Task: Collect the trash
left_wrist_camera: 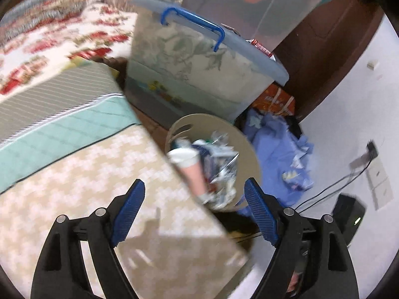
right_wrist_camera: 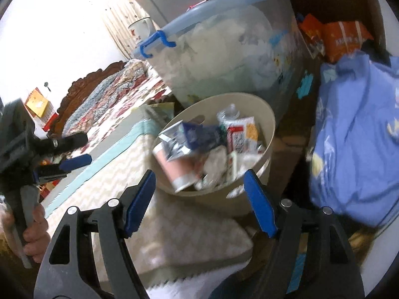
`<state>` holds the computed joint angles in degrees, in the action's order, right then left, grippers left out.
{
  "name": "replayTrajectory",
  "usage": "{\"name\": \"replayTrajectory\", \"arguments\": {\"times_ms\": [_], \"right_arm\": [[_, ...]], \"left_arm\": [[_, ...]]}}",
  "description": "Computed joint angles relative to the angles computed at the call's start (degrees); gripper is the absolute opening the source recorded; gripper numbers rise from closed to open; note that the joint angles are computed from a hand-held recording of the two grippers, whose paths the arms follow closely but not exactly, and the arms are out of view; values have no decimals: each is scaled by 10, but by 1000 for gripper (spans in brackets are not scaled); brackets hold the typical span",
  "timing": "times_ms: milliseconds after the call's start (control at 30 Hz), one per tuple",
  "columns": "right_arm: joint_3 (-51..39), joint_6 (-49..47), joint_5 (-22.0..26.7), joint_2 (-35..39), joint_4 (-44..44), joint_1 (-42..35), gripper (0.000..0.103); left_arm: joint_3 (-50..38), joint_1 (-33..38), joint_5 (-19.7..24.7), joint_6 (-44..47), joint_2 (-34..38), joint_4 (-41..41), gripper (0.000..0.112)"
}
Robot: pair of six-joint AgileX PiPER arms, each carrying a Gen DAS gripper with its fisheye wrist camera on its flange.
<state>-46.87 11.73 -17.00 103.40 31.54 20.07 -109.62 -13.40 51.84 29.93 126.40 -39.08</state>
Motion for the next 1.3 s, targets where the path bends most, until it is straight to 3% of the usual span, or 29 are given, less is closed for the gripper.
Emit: {"name": "replayTrajectory", "arguments": {"times_ms": [67,200,333,433,633,1000,1300], "right_arm": [[10,-37,-4,-15,52,24,74],[27,34,-14,-36,38,72,75],[15,-38,-23,-39,150,131,75],[-2,-101,-34,-33,246,178,75],[-26,-156,-44,-27,351,240,75],[-86,-387,-123,-25,599,349,76],[-118,-452,-179,-21,673,392,82]], "left_arm": [[68,9,-32,28,-41,7,82],[195,44,-87,86,-116,11,86],[289,70,-141,114,-176,40,89],[344,98,-155,148,-214,25,94],[434,137,-196,200,-287,0,94],[514,204,-194,283,-358,-59,94],[567,221,-216,331,-411,-86,94]]}}
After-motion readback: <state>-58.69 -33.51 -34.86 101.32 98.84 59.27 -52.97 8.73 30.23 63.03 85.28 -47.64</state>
